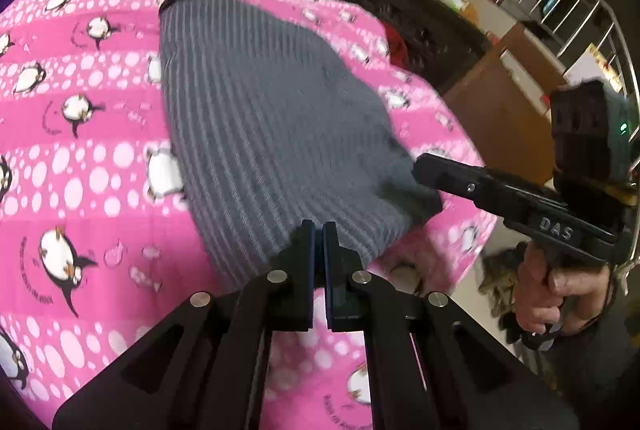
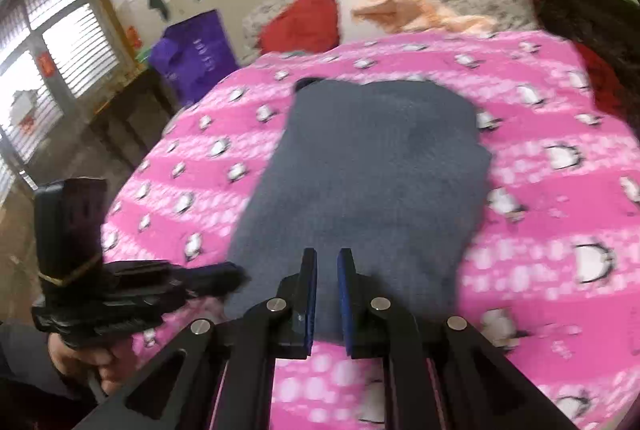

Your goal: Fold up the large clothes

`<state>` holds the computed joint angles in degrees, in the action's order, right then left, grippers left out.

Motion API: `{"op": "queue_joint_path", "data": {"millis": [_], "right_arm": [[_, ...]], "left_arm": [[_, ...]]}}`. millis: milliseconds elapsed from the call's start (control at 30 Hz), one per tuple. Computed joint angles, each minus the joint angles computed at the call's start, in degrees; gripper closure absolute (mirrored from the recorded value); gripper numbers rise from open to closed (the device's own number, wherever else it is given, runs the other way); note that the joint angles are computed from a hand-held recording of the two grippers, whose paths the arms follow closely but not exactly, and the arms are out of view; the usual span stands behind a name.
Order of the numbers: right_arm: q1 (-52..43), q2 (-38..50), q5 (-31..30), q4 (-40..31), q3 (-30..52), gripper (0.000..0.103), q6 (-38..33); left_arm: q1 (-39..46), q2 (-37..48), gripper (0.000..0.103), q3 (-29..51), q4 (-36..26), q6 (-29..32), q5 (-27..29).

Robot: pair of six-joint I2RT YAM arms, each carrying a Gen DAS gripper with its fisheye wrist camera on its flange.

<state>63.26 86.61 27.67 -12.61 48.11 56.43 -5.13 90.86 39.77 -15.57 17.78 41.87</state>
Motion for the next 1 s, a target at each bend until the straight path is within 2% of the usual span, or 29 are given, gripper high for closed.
{"op": "queue_joint_path", "data": {"millis": [133,167,233,333,433,500,567,633,700,767,800,833,867,933,1000], "right_arm": [[-1.70,12.56,-7.09,6.79,-0.08,0.095,1.95],[-1.02,13.93,-4.55,12.23,-2.38,0.096,0.17],[-0.42,13.97,-2.90,14.24,-3.31,0.095,0.62],[-2.37,11.30,-7.35,7.51,-0.63,0.095,1.43],[-3.60,5.42,-5.02,1.92,0.75,0.095,-0.15],[-5.10,2.00,-2.02,-1.51,2.52,0.091,-1.30],[-9.44,0.78,0.82,-4.82,4.98,0.085,-0.68],[-14.25,3.11,1.95,-8.75,9.59,0.084,2.14],[-19.13,5.36,1.28,-4.84,11.10,0.082,2.44],[-22.44,9.99,0.02,-3.27,14.22,0.076,3.57],[-23.96,12.69,-0.29,-2.62,15.72,0.065,3.64],[-25.68,15.99,-0.70,-0.88,16.32,0.059,3.62],[-26.60,17.46,-1.42,0.73,15.89,0.059,3.36],[-28.70,21.20,-4.51,9.80,11.76,0.058,2.34],[-29.15,21.71,-4.59,21.10,5.45,0.058,1.96]], "left_arm": [[0.48,6.46,0.102,1.68,0.06,0.05,1.72],[-0.18,6.30,0.101,0.45,2.73,-0.57,1.00],[-1.39,4.91,0.102,-0.65,4.20,-0.70,-0.58],[-1.98,2.94,0.102,2.28,-1.13,-0.10,-1.67],[-0.48,2.62,0.102,7.13,-2.55,-2.71,-1.35],[-1.09,5.93,0.101,12.89,-1.03,-7.57,-3.01],[-2.94,12.76,0.101,22.53,0.21,-15.67,-6.03],[-5.03,18.66,0.101,30.44,0.74,-21.67,-8.44],[-7.49,24.41,0.101,37.88,0.48,-28.01,-11.55],[-10.69,28.51,0.101,42.12,2.74,-33.51,-15.62],[-12.38,30.89,0.101,43.94,3.99,-34.56,-17.81],[-12.73,32.37,0.101,44.67,4.78,-34.16,-19.30],[-13.92,34.84,0.101,45.69,5.62,-33.19,-22.81],[-14.26,38.30,0.101,47.15,5.84,-32.23,-24.47],[-13.97,39.06,0.101,45.25,10.73,-32.45,-24.59]]}}
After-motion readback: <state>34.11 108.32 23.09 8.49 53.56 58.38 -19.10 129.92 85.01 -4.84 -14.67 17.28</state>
